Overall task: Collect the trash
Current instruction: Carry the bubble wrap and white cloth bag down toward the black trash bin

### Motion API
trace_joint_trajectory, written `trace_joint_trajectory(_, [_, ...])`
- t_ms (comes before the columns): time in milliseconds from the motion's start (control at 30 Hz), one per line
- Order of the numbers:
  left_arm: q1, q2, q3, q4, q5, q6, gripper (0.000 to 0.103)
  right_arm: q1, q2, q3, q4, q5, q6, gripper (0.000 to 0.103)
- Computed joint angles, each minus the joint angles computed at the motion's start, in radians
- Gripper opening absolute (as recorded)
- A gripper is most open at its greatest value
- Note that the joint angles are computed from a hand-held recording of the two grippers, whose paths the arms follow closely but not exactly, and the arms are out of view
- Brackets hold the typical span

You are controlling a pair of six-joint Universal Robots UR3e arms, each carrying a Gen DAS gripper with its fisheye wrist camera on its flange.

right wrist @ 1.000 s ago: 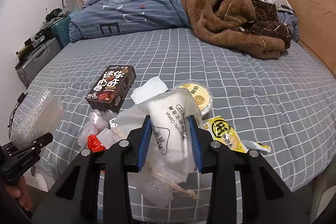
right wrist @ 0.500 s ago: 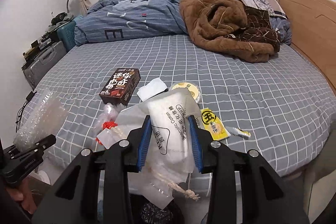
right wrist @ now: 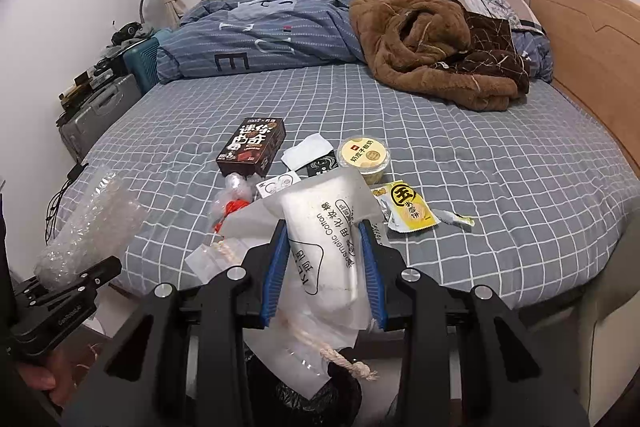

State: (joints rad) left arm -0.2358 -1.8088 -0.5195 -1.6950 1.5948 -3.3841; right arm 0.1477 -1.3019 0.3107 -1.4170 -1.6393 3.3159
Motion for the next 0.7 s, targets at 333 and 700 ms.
trace_joint_trajectory(333, [-0.044, 0.156, -0.227, 0.065, 0.021, -0.035, 0.026, 0.048, -0.16, 0.247, -0.076, -0.023, 0.033, 0.034])
trace_joint_trajectory(700, [-0.061, 0.296, -0.523, 0.187, 0.017, -0.053, 0.026, 0.12, -0.287, 0.539, -0.183, -0.058, 0.054, 0.034])
